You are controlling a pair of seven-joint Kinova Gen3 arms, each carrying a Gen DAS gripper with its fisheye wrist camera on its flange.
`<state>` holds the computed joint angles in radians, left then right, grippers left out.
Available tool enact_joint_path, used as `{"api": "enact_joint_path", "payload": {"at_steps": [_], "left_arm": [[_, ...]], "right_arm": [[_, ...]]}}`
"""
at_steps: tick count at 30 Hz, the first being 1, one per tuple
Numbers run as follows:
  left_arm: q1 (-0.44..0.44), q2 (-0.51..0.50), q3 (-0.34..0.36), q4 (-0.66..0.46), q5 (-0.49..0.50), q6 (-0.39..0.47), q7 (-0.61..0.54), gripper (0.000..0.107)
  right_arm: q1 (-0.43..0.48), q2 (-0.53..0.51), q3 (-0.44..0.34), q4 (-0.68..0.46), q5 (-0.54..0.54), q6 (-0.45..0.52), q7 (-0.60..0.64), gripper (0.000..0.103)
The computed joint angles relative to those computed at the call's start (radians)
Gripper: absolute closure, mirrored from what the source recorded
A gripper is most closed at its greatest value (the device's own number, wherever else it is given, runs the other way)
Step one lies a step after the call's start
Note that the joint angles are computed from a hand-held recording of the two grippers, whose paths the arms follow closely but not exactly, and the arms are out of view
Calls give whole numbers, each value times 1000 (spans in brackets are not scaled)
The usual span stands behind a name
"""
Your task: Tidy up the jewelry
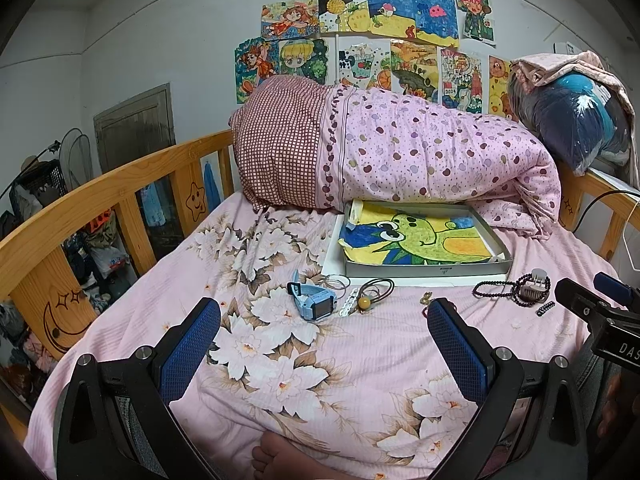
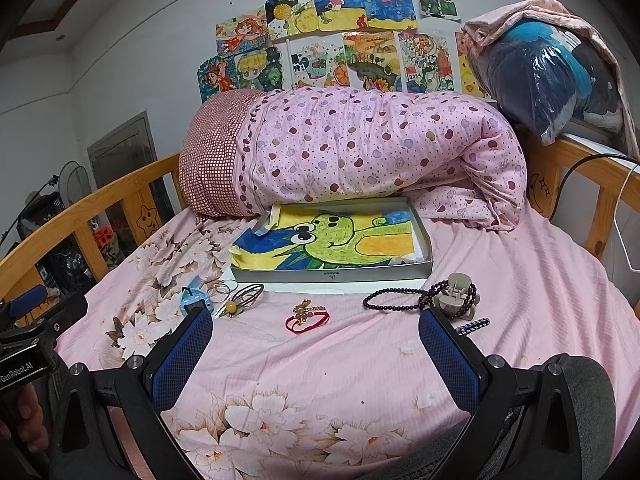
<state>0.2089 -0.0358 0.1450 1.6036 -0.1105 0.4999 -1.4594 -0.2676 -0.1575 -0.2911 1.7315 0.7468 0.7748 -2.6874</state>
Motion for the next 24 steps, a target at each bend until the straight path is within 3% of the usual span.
{"api": "enact_joint_path", "payload": {"at_steps": [4, 7, 16, 19, 22, 24], "left_arm": [[6, 23, 8, -29, -34, 41, 37, 6], [17, 54, 4, -61, -61, 97, 82, 6], [-83, 183, -42, -295, 241, 439, -40, 6], [-137, 258, -3, -401, 257, 561, -24, 6], [-119, 328, -52, -509, 289, 669, -32, 6], [-128, 375, -48, -577, 279, 717, -34, 6]], "right_arm": [[146, -2, -104, -22, -104, -11, 84, 0], [220, 17, -120, -40, -226, -32, 182, 0], [9, 120, 238, -133, -592, 45, 430, 0], [71, 175, 232, -186, -705, 87, 552, 0], [114, 235, 236, -241, -802, 106, 674, 0], [137, 279, 241, -281, -868, 113, 746, 0]]}}
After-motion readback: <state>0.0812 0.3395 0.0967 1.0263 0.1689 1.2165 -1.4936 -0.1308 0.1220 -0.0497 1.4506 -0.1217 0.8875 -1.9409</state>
